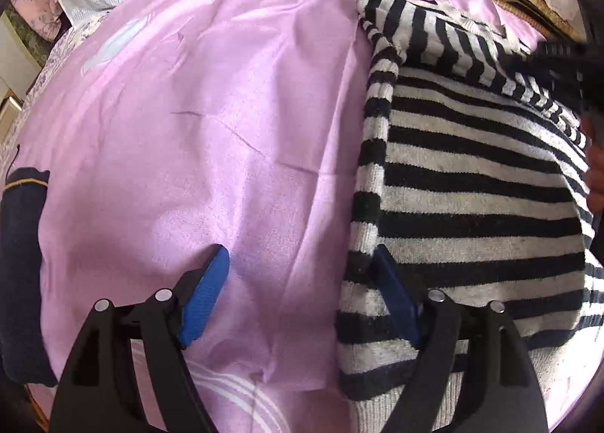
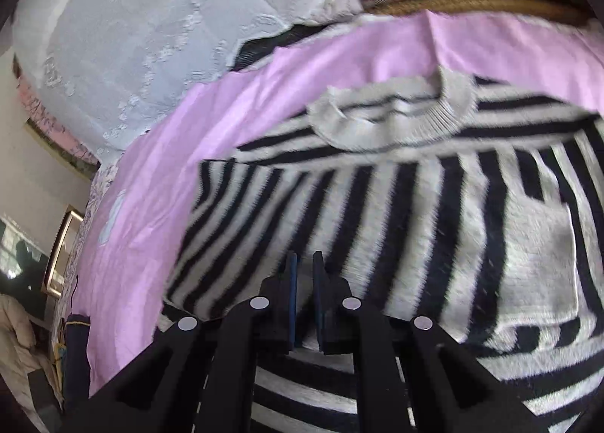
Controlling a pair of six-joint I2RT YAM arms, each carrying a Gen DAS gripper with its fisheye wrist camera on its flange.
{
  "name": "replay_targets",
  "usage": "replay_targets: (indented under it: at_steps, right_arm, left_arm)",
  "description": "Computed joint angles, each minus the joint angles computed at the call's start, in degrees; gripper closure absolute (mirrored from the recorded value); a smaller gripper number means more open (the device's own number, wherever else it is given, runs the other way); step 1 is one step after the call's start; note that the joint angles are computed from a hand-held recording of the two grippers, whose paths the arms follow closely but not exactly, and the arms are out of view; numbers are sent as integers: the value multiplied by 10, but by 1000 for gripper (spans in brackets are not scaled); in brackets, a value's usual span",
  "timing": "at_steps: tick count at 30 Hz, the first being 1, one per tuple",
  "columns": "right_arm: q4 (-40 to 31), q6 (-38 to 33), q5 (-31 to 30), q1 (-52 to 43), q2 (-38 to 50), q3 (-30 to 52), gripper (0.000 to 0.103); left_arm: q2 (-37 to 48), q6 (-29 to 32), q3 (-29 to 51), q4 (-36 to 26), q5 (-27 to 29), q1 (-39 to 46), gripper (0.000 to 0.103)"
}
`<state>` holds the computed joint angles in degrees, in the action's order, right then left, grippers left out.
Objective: Fold small clothes
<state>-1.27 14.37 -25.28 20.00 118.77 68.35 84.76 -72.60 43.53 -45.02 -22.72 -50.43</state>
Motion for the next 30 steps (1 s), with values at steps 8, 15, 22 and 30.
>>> replay_targets:
  at_steps: [8,15,22,30]
  right_arm:
    - [36,-17,-22,-59,-114,-111,84]
    - [25,-134,-29,-180,-270,-299,81]
    - [-56,-278,-76,-383,-375,-430,71]
    - [-150,-419,-113,-532,-396,-487,64]
  left_arm:
    - [-29,27,13,-17,21,33,28]
    - [-87,-29,-22,-24,29,-14,28]
    - [-127,-58,-41,-25,44,-68,28]
    - [-133,-53,-57,27,66,-90,28]
